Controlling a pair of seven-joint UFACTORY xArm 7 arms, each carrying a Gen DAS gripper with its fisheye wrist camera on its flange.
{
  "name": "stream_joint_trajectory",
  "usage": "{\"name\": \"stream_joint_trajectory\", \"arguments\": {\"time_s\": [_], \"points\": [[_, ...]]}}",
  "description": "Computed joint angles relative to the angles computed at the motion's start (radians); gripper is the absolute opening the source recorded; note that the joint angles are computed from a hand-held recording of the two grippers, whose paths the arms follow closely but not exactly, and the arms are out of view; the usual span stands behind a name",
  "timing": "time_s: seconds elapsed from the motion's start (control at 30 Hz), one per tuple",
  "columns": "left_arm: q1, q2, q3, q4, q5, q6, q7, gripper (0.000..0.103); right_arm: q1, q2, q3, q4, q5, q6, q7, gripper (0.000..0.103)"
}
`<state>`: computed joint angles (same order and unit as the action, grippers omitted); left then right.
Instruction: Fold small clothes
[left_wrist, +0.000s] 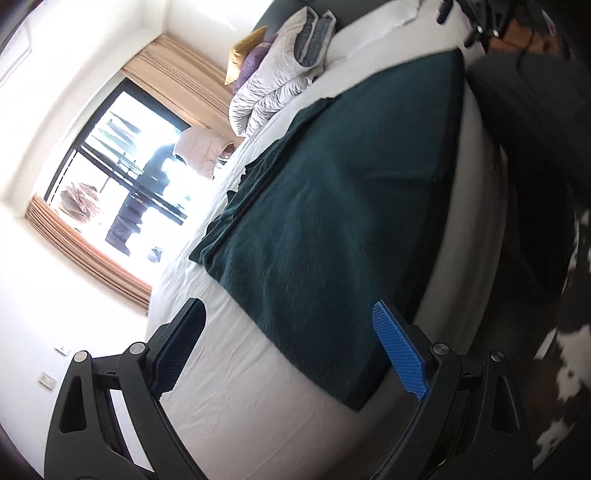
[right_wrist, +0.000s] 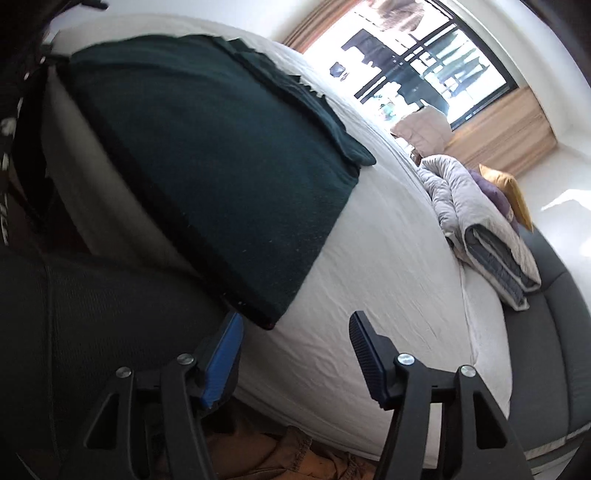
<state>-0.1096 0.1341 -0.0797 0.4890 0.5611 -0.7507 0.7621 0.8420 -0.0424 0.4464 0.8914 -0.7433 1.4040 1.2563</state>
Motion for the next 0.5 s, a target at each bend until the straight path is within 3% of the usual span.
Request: {"name": "stream_joint_trajectory", "arguments": {"time_s": [0.13,0.23,0.37,0.5], "points": [[-0.059,0.087,0.007,-0.035,-0.203,-0.138,0.244,0.093,0.004,0.05,-0.009,0.027,-0.014,-0.016,-0.018,0.061],[-0.081,0.17,0.01,-0.02,-0.245,-0.252,0.36,0.093,0.017,0.08,-0.016,0.051,-0.034,-0.012,-0.024,0.058],[-0.09,0.278,0.019,-0.005,-0.233,-0.425,0.486,0.093,0.023,0.072,-0.029,0.051,-0.038,-0.016,0.028,0.057],[-0.033,0.255,0.035,-0.049,-0.113,-0.441,0.475,0.093,0.027,0.076,-0.03,0.061,-0.052,-0.009,0.065,0.057]]}}
